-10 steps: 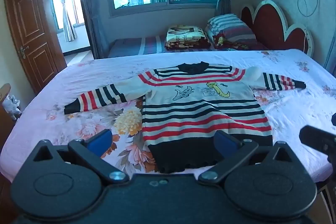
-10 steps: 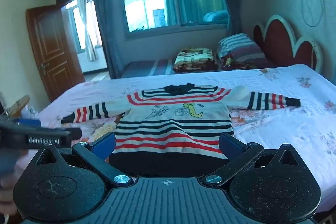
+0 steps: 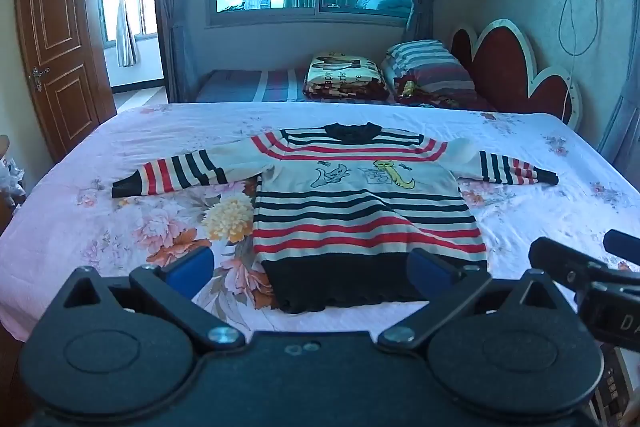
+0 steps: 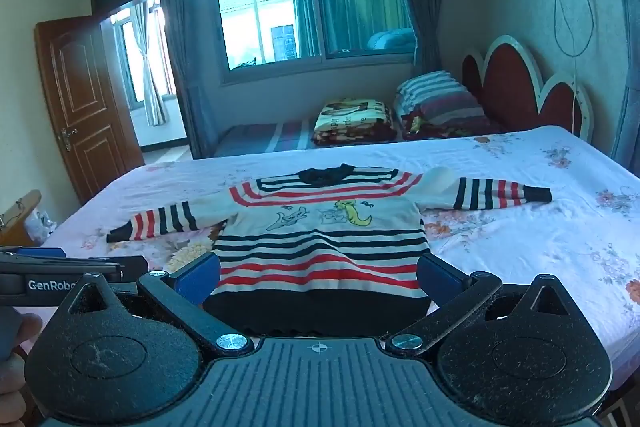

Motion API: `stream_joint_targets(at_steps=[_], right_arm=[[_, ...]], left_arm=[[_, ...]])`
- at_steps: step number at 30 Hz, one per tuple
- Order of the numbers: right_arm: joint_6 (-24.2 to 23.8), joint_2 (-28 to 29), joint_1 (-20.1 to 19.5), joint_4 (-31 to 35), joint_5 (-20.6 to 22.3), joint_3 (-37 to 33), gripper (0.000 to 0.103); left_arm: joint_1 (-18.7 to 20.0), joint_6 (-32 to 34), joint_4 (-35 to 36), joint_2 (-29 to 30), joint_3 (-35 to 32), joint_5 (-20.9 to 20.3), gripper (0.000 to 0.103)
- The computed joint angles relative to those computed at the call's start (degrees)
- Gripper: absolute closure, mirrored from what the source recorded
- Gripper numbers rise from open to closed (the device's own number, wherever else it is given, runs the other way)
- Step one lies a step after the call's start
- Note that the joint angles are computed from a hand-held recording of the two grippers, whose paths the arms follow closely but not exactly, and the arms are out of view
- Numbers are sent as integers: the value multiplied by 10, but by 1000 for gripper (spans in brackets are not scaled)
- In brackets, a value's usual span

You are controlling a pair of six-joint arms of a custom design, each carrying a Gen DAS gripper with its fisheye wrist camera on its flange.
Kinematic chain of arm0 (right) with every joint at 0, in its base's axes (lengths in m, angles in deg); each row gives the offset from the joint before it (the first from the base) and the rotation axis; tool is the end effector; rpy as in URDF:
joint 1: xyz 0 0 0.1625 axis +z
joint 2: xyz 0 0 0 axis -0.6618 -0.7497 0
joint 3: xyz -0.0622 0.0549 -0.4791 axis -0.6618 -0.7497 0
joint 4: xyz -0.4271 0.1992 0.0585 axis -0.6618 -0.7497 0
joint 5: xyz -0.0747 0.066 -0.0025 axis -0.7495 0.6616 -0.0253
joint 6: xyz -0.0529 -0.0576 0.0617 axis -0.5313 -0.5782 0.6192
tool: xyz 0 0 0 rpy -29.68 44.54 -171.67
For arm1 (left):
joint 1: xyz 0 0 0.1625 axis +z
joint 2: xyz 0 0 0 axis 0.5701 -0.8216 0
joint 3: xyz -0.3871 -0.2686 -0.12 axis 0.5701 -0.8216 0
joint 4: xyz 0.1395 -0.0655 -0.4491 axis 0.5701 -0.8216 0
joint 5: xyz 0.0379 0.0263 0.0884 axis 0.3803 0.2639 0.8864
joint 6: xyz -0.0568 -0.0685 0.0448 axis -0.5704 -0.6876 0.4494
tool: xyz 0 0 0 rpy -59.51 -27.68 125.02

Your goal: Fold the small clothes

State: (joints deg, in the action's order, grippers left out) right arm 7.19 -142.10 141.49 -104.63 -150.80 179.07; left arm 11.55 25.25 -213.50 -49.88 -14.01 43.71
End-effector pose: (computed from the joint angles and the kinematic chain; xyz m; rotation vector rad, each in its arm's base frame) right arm 0.2245 -0.7214 0.4205 0.3320 -2.2725 1.4330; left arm -0.4486 -0.7843 0.1918 0.4817 2.1635 -1.0770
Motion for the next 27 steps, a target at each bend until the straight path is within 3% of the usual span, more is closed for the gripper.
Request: stream_joint_targets(at_steps=[5, 27], right_arm=[[9, 31, 7, -13, -12, -18, 0], [18, 35, 10, 4, -23, -24, 0]], left_arm=[[-4, 9, -4, 3, 0, 15, 0], [0, -9, 32, 10, -16, 21, 0]])
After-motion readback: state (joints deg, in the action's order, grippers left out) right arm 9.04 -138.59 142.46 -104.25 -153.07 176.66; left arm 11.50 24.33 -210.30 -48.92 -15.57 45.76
